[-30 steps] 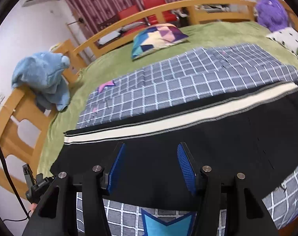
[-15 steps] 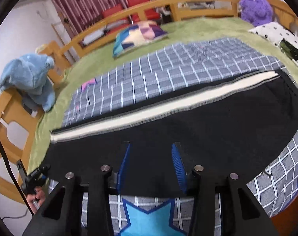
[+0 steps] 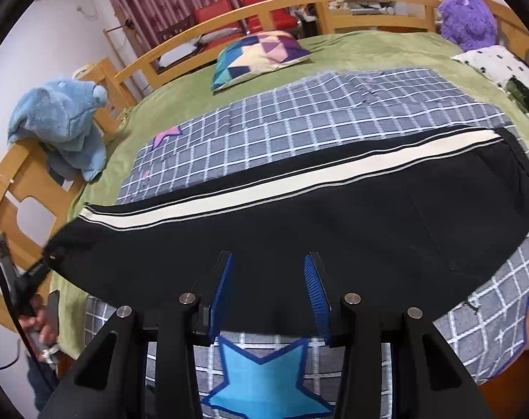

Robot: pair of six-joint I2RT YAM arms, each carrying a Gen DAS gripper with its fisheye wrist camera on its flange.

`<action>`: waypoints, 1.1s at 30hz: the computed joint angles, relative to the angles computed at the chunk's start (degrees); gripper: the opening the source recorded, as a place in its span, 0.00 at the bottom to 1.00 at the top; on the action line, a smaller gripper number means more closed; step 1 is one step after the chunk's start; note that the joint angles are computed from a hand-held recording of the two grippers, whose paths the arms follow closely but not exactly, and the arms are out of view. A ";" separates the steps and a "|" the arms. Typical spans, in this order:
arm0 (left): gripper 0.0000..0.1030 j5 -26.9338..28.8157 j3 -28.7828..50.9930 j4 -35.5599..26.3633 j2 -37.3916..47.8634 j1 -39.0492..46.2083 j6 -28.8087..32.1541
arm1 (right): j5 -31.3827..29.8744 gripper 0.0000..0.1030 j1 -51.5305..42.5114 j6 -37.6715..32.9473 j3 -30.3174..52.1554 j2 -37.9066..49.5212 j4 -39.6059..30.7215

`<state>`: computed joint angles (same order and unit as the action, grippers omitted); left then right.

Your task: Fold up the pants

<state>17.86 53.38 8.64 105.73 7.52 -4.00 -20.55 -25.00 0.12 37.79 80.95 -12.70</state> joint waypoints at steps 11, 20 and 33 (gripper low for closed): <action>0.12 -13.09 8.80 -10.09 -1.78 -29.48 -0.14 | -2.15 0.41 -14.51 -2.68 -2.46 -4.13 -0.08; 0.15 -13.60 21.28 -19.39 9.51 -45.59 0.46 | -8.10 0.41 -23.84 -6.42 0.55 2.16 -2.35; 0.53 -14.67 13.39 -15.40 3.76 -41.92 -2.33 | -9.75 0.41 -20.14 -7.68 1.40 4.32 -3.17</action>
<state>3.20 66.77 -6.76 109.49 -34.39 -6.33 -30.30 -45.13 -7.56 39.19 85.27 -15.87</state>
